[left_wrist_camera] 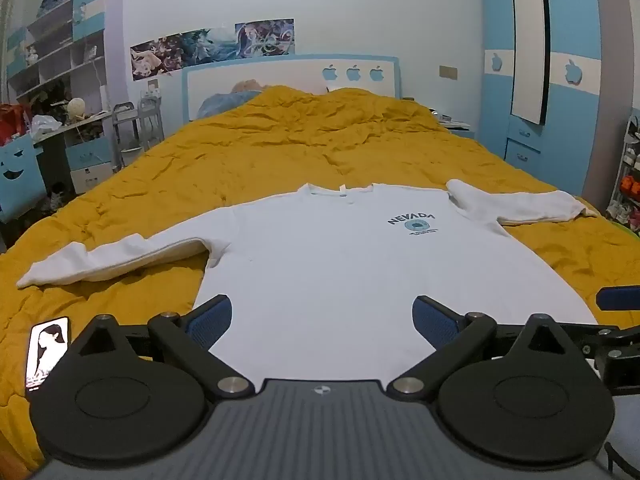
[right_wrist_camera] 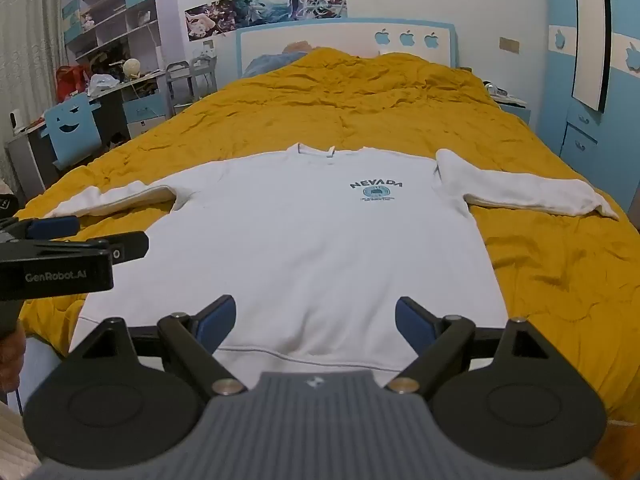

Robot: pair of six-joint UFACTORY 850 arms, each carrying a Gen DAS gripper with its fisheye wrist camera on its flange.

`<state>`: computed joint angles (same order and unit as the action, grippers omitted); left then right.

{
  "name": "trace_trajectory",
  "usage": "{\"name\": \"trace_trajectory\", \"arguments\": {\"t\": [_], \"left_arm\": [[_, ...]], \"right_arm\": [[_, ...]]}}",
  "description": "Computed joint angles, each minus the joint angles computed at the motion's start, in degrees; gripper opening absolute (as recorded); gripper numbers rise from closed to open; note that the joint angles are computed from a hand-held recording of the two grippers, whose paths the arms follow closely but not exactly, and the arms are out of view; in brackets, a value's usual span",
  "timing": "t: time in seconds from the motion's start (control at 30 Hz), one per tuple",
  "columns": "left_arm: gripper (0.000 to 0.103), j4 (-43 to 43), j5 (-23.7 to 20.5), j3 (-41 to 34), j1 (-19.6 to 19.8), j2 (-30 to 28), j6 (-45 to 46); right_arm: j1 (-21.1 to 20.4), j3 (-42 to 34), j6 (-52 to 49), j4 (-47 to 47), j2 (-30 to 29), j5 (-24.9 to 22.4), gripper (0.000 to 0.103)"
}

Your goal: Fold small clothes

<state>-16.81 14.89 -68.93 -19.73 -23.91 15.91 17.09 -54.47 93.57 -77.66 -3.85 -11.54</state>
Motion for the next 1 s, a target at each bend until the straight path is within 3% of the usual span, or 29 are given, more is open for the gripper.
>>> {"name": "trace_trajectory", "arguments": {"t": [0.37, 0.4, 0.7, 1.0], "left_arm": [[0.103, -3.93, 0.7, 0.93, -0.31, -0.34, 2.9], [0.103, -2.03, -1.03, -0.52, -0.07, -0.91, 1.64], [0.103, -0.83, -2.13, -1.0, 0.25, -1.03, 1.37], [0.103, -0.89, -2.87, -0.79, -0.06, -0.57, 1.66]], "right_arm": [[0.06, 0.27, 2.0, -1.92, -0.35, 0.06, 0.083], [0.12, 0.33, 3.52, -3.47, -0.67, 0.03, 0.083], [0.38, -0.89, -2.91, 3.57, -1.41, -1.1, 0.083], [0.29, -0.9, -2.98, 3.55, -1.62, -1.13, 0.083]]}}
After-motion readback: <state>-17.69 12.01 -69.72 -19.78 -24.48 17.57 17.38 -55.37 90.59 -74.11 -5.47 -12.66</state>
